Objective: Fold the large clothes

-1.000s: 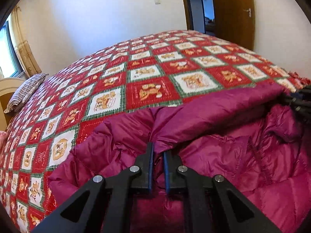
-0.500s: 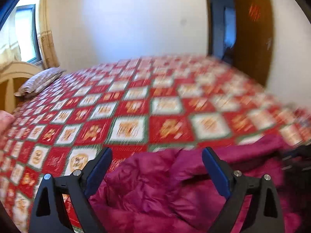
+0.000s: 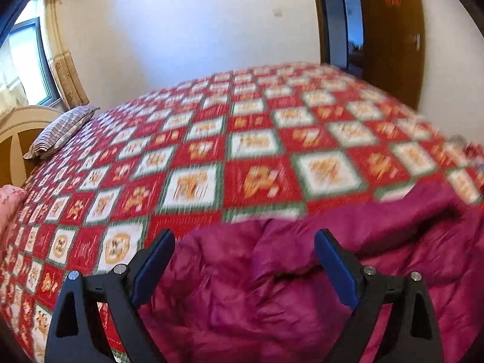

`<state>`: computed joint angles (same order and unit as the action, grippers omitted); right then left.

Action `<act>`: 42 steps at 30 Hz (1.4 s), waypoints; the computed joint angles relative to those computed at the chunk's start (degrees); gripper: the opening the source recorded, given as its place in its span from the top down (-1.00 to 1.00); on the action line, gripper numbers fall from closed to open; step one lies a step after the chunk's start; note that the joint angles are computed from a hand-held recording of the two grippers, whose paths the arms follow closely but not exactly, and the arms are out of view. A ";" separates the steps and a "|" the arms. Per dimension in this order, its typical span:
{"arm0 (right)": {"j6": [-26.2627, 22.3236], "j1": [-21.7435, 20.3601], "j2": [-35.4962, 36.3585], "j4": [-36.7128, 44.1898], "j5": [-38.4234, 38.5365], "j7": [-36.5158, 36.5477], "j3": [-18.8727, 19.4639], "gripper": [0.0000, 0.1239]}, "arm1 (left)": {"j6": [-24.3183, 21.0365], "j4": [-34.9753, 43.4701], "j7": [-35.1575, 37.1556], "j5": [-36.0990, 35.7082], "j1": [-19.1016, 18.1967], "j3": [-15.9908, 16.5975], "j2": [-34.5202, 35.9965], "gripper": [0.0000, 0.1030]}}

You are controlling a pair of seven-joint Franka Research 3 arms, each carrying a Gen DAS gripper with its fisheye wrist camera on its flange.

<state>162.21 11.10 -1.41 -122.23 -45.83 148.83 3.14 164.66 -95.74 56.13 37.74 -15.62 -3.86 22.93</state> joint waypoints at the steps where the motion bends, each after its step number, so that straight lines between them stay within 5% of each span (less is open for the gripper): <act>1: 0.48 -0.02 0.75 0.99 0.55 0.87 -0.03 0.34 | 1.32 0.33 0.87 -1.68 0.81 -1.28 -0.13 -0.82; 5: 3.07 1.75 7.06 7.05 4.90 -0.27 -0.99 0.34 | 0.54 3.68 7.52 -9.47 2.79 -6.19 2.61 -0.82; 10: 2.62 5.95 13.52 11.42 7.71 -4.26 -2.99 0.39 | -3.62 5.94 8.96 -11.00 0.24 -4.54 6.62 -0.82; 21: 4.00 11.68 14.97 8.95 8.55 -4.09 -9.69 0.50 | -4.79 6.18 9.30 -13.25 -0.41 -3.95 8.79 -0.82; 42: -1.20 13.57 16.93 11.54 6.88 -3.97 -10.48 0.50 | -8.42 8.57 8.92 -11.51 -2.05 -2.91 10.27 -0.90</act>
<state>161.01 24.67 15.53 -110.69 -38.95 144.86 -7.34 156.23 -87.17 65.05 26.23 -17.68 -6.77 33.20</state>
